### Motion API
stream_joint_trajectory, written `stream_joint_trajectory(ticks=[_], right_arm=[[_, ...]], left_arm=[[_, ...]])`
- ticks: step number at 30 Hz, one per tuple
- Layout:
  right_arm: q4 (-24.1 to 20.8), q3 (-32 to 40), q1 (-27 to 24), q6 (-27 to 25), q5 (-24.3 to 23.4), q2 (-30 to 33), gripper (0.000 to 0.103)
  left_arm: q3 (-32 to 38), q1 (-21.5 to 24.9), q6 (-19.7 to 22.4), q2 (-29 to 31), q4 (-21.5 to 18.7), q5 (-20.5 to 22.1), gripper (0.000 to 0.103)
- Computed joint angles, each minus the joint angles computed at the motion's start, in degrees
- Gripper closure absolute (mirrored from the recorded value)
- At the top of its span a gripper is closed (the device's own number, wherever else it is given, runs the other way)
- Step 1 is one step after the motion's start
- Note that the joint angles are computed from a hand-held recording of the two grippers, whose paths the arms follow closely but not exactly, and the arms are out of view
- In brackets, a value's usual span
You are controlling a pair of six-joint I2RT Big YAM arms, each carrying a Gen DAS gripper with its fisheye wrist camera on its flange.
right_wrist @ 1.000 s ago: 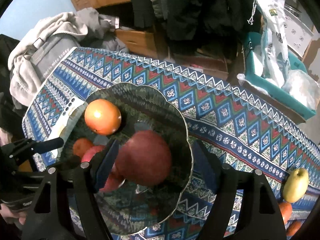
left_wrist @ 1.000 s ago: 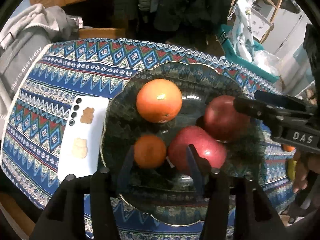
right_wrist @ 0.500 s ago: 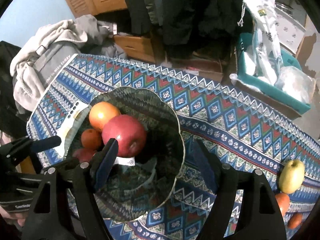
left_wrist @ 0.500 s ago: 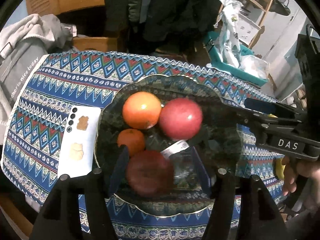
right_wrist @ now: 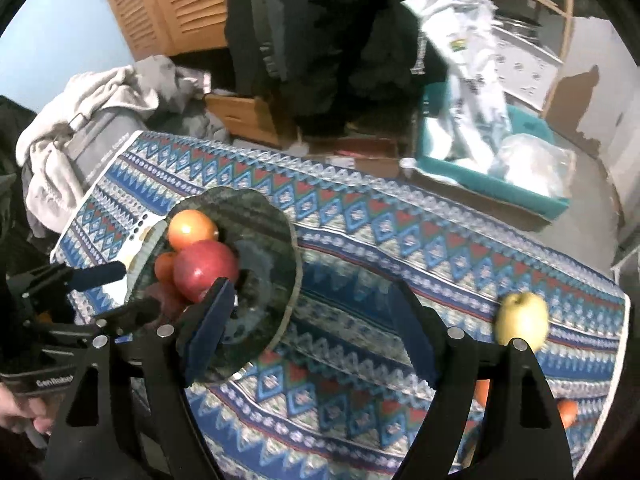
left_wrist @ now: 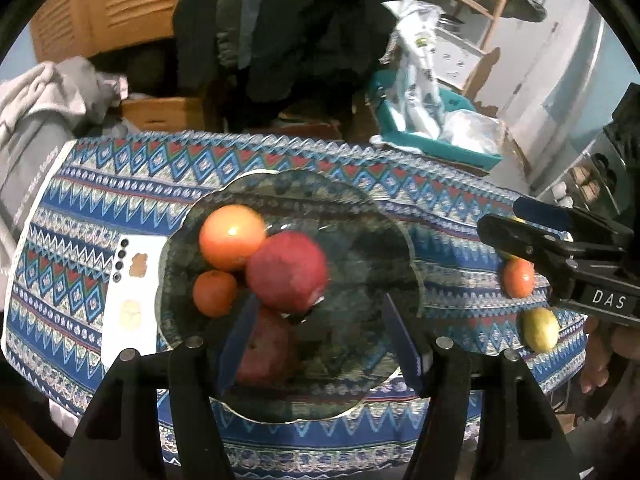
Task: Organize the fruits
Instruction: 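Move both tools back from the plate to the remaining fruit, then grasp the large green mango with the left tool while the right tool grasps a small orange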
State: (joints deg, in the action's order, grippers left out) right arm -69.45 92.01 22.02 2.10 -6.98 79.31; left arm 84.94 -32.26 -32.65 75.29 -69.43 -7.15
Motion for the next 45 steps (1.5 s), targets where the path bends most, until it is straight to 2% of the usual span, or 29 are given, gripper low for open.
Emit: stream_joint_trajectory(ticks=[4, 15, 20, 29, 39, 45], right_arm=[[-0.87, -1.36, -2.08, -1.37, 1.32, -2.67, 0.023], [-3.44, -5.72, -9.80, -4.10, 1.95, -9.68, 0.020], [-4.29, -7.09, -14.37, -5.79, 0.83, -12.07, 0.019], [-5.78, -8.75, -24.18, -9.26, -1.91, -14.47, 0.019], [-6.59, -11.71, -33.75, -13.71, -3.59, -16.77, 0.019], [-6.49, -13.61, -38.17, -15.52, -3.86, -17.29, 0.019]], left_arm=[[1.97, -2.23, 0.31, 0.60, -0.22, -0.68, 0.031], [8.45, -9.21, 1.90, 5.08, -1.91, -2.05, 0.029], [11.48, -11.72, 2.13, 7.81, -2.98, -1.13, 0.029], [16.58, -15.58, 2.47, 12.50, -4.57, -0.91, 0.027], [23.51, -19.06, 2.48, 19.06, -5.79, 1.20, 0.025], [28.15, -21.08, 2.68, 23.35, -7.16, 1.85, 0.025]])
